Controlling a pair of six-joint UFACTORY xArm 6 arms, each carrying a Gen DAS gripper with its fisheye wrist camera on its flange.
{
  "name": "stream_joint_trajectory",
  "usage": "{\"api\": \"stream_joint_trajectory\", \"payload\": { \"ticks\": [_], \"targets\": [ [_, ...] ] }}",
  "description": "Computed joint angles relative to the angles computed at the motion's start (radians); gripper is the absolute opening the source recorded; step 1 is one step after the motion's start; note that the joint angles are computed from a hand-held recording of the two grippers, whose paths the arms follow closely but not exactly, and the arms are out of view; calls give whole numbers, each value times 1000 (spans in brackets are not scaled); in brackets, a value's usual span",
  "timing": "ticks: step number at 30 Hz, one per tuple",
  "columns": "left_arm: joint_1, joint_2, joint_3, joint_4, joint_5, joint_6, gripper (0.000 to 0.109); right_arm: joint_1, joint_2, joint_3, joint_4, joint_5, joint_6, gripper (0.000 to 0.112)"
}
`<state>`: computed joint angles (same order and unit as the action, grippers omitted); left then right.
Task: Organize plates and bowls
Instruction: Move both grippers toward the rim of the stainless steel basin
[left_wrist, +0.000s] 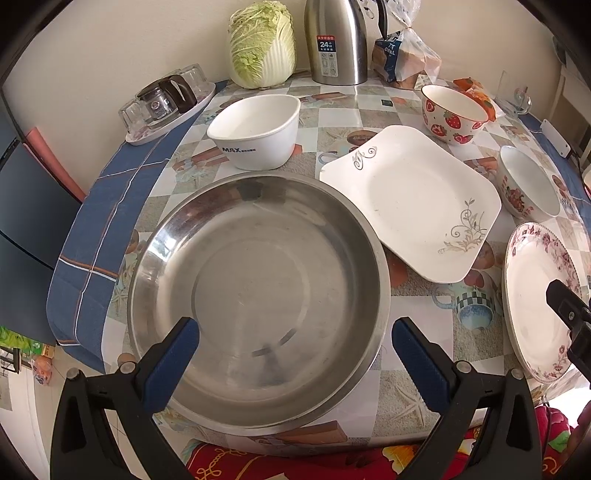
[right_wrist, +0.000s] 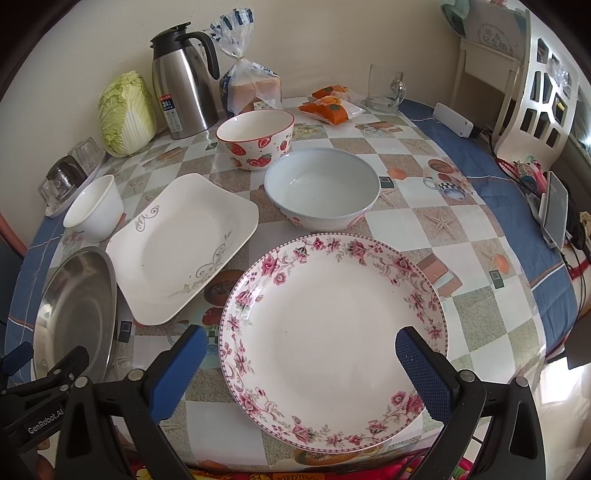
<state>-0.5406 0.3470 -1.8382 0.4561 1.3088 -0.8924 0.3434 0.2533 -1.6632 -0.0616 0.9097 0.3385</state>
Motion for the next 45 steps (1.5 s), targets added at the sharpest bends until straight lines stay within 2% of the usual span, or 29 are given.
{"api": "stream_joint_trajectory", "payload": {
  "ticks": [4, 11, 15, 21, 30, 39, 45],
  "targets": [
    [1, 0, 2, -6, -1, 1, 103, 0, 1, 0, 0, 0, 0, 103],
    [-1, 25, -46, -16, 65, 28, 103, 1, 5, -6, -1, 5, 1, 103],
    [2, 7, -9, -3, 16, 8, 103, 2, 6, -6, -2, 4, 2, 103],
    [3, 2, 1, -5, 4, 5, 103, 2, 6, -6, -2, 5, 0, 103],
    [3, 18, -33, -25, 50, 23, 103, 8, 21, -27, -15, 22, -1, 103],
    [20, -8, 9, -55, 6, 6, 103, 19, 39, -53, -29, 32, 0, 103],
    [51, -61, 88, -86, -64, -24, 103, 31, 58, -77, -38, 36, 7, 103]
  ]
}}
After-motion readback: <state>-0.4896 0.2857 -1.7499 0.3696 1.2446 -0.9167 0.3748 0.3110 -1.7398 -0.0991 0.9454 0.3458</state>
